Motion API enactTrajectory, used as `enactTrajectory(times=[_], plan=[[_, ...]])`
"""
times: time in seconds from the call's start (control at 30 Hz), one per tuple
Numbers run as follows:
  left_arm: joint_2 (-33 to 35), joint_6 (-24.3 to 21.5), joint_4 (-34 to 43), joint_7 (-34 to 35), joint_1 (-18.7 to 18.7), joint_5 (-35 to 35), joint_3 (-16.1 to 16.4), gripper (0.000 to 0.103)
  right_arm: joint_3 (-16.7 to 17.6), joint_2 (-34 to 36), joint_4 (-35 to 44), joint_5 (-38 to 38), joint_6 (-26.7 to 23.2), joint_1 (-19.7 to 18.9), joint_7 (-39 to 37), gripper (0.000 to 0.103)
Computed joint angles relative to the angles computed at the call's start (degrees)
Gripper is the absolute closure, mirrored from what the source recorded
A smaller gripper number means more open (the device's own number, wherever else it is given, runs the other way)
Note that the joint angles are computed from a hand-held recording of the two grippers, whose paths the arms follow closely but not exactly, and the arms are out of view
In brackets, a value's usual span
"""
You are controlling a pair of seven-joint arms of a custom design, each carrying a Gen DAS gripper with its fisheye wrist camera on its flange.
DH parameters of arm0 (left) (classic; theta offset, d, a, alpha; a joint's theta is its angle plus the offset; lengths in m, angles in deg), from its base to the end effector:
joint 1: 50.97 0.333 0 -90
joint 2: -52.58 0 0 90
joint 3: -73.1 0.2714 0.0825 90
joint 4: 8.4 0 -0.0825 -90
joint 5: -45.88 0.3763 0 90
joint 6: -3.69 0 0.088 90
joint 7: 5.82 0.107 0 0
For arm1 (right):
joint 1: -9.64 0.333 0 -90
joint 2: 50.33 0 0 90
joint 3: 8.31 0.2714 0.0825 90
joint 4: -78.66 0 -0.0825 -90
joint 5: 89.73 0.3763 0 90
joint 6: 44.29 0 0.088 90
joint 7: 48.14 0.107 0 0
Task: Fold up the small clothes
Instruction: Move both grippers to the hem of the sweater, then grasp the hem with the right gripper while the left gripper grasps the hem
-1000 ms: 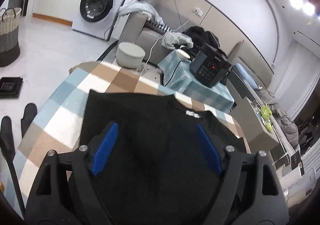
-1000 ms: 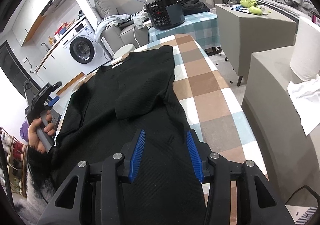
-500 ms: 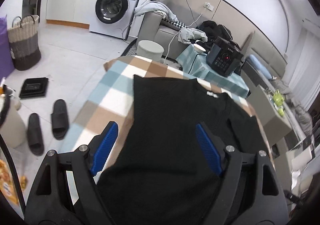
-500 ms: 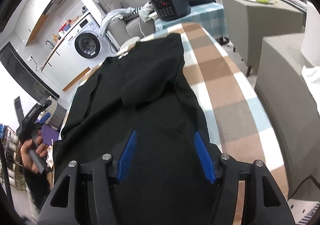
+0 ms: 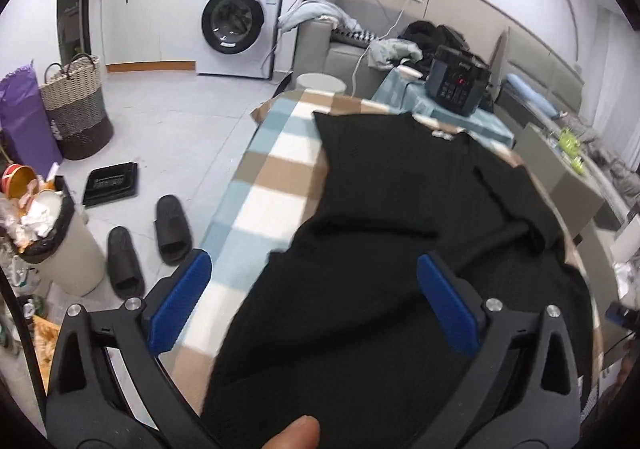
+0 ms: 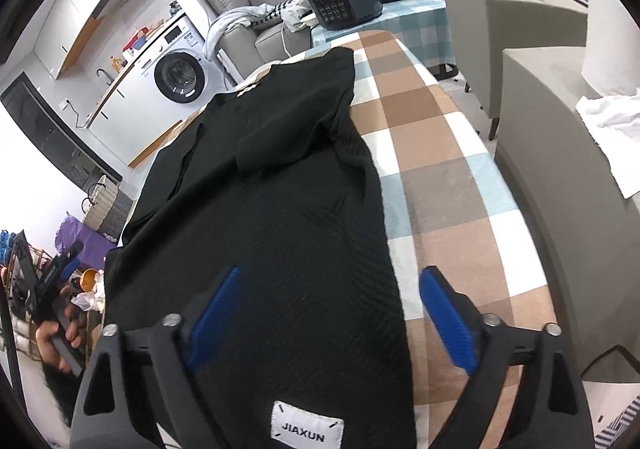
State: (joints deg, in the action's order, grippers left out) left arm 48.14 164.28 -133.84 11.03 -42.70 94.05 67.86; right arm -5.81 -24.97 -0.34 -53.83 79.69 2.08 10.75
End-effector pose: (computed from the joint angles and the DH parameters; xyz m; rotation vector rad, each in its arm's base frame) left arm 0.5553 -0.0067 0.4465 -2.1492 1.1044 -0.6819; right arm 0.6954 -0.0437 0.4662 -1.8924 1.5807 -0.0342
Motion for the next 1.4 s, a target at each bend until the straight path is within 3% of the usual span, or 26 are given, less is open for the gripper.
enactTrajectory(times=[0.27, 0.33, 0.4, 0.77, 0.87, 0.97, 1.13, 1.27, 1.4], plan=[[-3.67, -3.2, -6.68, 4.52, 0.92, -6.61, 0.08, 0.001, -0.38, 5.1, 5.12, -2.84, -3.2, -0.57, 1.7, 0.009], [-3.72, -3.56, -7.32, 6.41, 1.07, -8.12, 0.07, 0.001, 0.03, 6.77, 7.01, -3.02, -4.32, -1.11, 1.91, 0.019], [-3.86, -3.55, -8.05, 8.11, 1.24, -8.94, -0.01, 0.001, 1.02, 8.08, 8.5, -1.52, -5.67, -2.28, 1.26, 0.023], [-0.64, -2.35, -6.48, 13.03, 0.93, -14.04, 0.32, 0.004, 2.77, 12.18, 14.08, -0.04, -8.89, -3.43, -1.25, 0.026], [0.48, -2.34, -5.31, 14.62, 0.41, -14.76, 0.47, 0.004, 2.97, 12.46, 14.23, -0.03, -8.73, -3.29, -1.86, 0.035], [2.04, -2.8, -3.61, 16.09, -0.25, -15.02, 0.63, 0.004, 2.58, 12.39, 14.1, -1.53, -8.33, -2.42, -2.48, 0.051], [3.46, -2.66, -2.11, 17.08, -1.26, -15.27, 1.23, 0.004, 1.76, 10.24, 10.54, -4.71, -3.64, -0.43, -3.41, 0.096], [3.61, -2.16, -2.14, 17.5, -1.61, -15.91, 1.68, 0.006, 2.84, 7.54, 5.89, -0.54, 3.89, -1.36, -5.87, 0.098], [3.64, -1.26, -2.28, 17.47, -1.58, -16.38, 1.93, 0.006, 1.6, 9.84, 9.32, -0.66, 6.69, -0.89, 0.14, 0.099]])
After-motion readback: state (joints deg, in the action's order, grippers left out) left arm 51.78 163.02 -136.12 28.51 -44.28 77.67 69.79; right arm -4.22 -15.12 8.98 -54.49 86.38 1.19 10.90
